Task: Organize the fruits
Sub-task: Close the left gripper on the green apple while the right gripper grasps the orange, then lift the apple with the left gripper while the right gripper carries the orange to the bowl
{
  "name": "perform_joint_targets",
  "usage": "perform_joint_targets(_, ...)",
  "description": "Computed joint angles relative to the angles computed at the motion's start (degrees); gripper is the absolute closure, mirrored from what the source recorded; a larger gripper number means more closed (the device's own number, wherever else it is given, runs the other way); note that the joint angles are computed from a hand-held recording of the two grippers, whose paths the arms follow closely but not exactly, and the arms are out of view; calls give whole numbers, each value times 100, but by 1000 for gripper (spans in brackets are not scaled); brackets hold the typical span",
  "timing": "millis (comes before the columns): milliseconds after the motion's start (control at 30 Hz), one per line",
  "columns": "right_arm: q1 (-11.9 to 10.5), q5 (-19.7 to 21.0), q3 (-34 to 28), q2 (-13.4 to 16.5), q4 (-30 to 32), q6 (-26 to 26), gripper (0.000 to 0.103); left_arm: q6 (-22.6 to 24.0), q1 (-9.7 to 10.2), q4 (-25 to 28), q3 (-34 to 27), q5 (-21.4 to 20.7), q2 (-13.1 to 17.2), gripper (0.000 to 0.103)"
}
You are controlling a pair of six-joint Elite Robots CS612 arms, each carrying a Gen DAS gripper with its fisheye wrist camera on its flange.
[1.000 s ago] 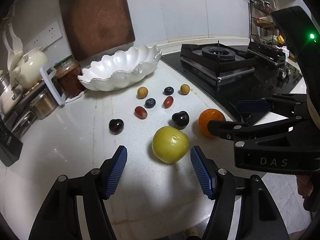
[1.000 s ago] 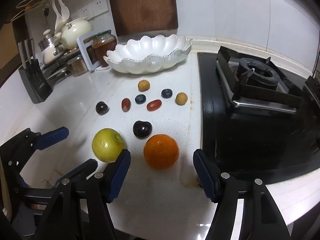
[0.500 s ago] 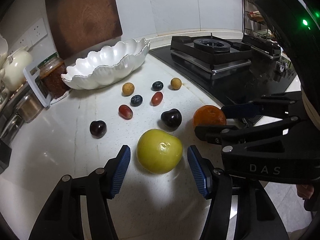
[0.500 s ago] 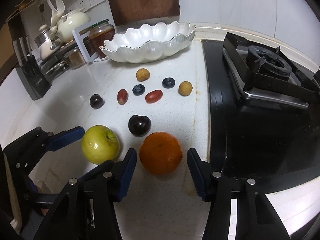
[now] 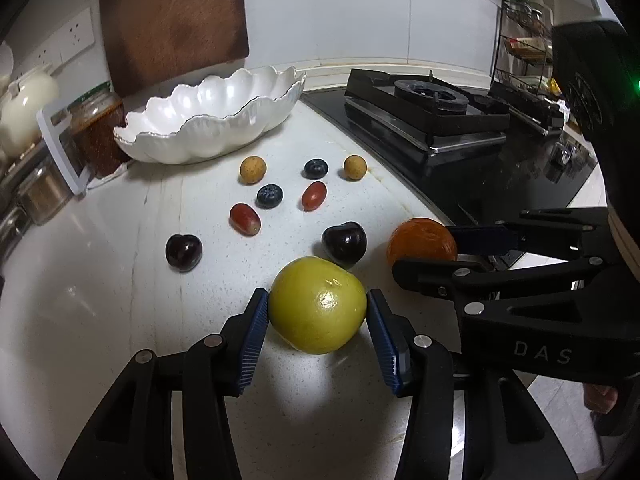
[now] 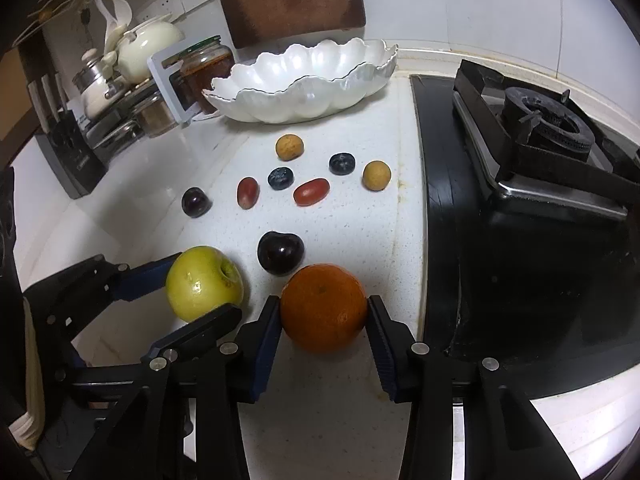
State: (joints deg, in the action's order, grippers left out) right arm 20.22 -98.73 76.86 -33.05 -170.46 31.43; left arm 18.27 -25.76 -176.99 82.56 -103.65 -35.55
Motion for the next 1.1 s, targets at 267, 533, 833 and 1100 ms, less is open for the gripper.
perform_joint_targets(267, 0, -20, 24, -14, -143, 73, 60, -366, 71, 142, -23, -94, -47, 54)
perform_joint_targets(533, 16, -188, 22, -52, -307, 35, 60, -612, 98, -156, -27, 30, -114, 54)
perform_joint_targets(833, 27, -386, -87, -45, -586, -79, 60, -1021, 133, -462, -105, 105, -153, 54)
perform_joint_targets(1100, 25, -525, -337, 7, -731, -180, 60, -1148, 202, -602, -323, 112, -113, 54)
